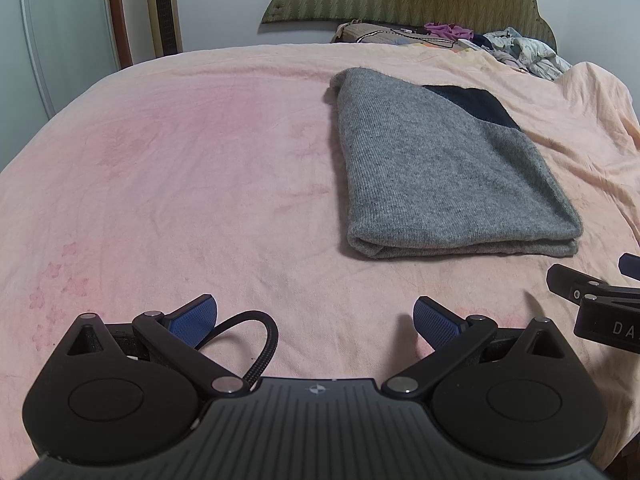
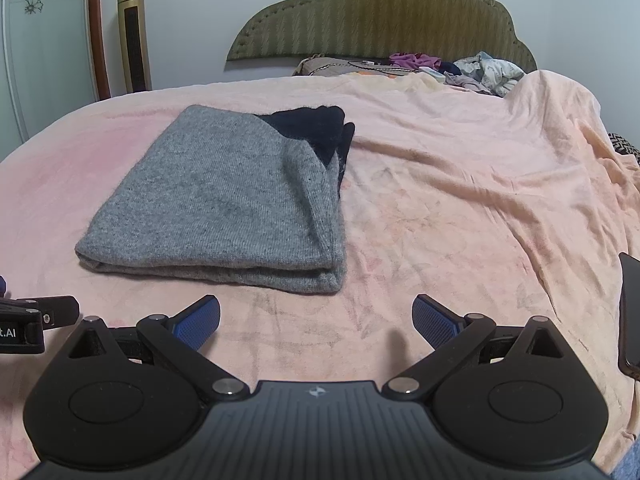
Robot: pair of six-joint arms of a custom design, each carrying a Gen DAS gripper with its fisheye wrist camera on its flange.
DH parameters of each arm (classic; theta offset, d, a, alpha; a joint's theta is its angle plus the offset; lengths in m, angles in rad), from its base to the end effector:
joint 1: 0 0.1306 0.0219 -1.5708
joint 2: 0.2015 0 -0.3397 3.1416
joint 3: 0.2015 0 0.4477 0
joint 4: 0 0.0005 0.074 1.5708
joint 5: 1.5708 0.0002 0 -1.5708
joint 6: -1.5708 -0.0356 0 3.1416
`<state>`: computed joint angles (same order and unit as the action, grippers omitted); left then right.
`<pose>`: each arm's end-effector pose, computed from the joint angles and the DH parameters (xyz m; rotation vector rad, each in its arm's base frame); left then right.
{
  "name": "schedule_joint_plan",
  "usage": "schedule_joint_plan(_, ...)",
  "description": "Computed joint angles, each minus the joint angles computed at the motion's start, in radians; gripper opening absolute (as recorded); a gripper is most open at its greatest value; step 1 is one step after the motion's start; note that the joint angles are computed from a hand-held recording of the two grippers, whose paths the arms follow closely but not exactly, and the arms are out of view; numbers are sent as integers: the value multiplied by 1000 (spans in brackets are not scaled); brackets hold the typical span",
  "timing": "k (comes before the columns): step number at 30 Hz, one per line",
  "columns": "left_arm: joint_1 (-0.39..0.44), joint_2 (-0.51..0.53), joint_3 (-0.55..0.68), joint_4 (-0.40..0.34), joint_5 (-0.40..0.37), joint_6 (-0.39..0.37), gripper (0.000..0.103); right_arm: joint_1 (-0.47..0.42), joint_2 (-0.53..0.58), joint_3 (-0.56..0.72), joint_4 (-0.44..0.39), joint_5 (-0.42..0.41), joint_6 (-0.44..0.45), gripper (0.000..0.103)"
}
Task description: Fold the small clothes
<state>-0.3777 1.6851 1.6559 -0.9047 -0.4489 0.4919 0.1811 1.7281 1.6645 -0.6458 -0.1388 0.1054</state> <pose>0.5984 -0.2213 0.3550 -0.3147 2.3661 0.1623 0.6590 0.1252 0.3489 -0.3973 2.2448 0.1979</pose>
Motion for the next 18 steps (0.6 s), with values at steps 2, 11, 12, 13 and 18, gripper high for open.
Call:
schedule_joint_plan(2, 0, 0, 0, 0, 0, 0, 103, 0, 0, 0, -1, -2, -2, 103)
schedule_joint_plan(11, -6, -5, -8, 13, -16, -14, 103, -2, 0, 0, -2, -13, -8, 103)
schedule_joint_plan(12, -7, -3, -6, 14, -21, -21, 103, -2, -1, 0, -2, -14, -8, 103)
schedule_joint_plan(13, -10, -4, -7, 17, -31, -27, 103, -2, -2, -1, -2, -15, -9, 103)
schedule_joint_plan(18, -19, -10, -14, 28, -79, -52, 103, -2, -3, 0, -7, -26, -13, 103)
